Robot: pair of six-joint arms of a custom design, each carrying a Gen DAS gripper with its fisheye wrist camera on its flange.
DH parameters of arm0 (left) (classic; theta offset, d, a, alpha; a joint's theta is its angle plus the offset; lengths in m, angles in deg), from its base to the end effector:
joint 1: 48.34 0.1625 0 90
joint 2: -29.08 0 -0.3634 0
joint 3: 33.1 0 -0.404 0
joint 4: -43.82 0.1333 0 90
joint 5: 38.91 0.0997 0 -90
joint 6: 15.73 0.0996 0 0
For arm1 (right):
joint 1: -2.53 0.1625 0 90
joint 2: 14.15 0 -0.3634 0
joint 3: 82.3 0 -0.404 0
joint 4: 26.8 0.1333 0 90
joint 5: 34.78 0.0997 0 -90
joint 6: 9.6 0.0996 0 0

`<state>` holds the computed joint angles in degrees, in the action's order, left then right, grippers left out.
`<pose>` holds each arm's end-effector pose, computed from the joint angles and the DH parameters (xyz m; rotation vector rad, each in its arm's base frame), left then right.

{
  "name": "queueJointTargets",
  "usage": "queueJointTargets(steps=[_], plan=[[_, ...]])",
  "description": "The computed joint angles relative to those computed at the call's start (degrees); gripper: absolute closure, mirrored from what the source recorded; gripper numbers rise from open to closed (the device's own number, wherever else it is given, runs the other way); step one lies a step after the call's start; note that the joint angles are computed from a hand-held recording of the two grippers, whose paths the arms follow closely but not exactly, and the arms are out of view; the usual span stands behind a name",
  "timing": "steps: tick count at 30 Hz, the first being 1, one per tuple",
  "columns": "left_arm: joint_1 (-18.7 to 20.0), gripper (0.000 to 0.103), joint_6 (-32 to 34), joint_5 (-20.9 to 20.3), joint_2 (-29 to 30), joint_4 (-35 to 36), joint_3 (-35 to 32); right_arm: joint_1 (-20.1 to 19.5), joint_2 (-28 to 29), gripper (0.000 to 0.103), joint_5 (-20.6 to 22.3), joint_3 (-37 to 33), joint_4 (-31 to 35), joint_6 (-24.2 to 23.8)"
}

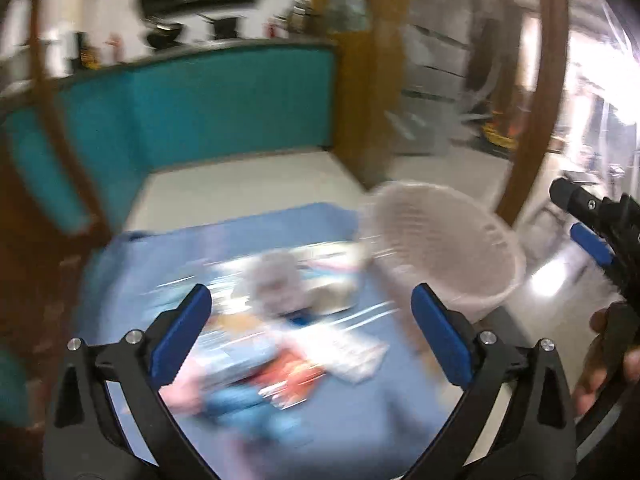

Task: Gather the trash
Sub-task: 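Carry the clear bag into the pink wastebasket and open the right gripper, then grasp the blue cloth with the right gripper while the left gripper grasps pink paper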

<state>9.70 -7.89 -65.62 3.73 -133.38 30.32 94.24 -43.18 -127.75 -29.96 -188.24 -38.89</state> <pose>-0.2061 -0.7502 0.1151 0.1484 2.0365 -1.1316 0.1528 -0.8252 0.1868 0.6830 -2.5783 1.1403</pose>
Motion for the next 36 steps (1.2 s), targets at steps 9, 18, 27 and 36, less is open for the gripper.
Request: queueJointTargets(steps=[9, 18, 27, 36], plan=[[-0.3, 0.003, -11.9, 6.6, -14.0, -11.1, 26.0, 3.7, -6.3, 0.003, -5.5, 19.4, -0.7, -14.5], [0.3, 0.003, -20.3, 2.5, -19.2, -1.9, 32.0, 4.1, -5.1, 0.003, -5.7, 20.1, -3.4, -14.4], [0.3, 0.003, -22.0, 1.0, -19.1, 1.4, 32.1, 4.1, -5.1, 0.003, -5.5, 20.0, -2.8, -14.6], [0.3, 0.003, -21.9, 1.9, -17.8, 2.1, 31.0, 3.7, -6.0, 0.003, -4.7, 20.2, -2.9, -14.1]])
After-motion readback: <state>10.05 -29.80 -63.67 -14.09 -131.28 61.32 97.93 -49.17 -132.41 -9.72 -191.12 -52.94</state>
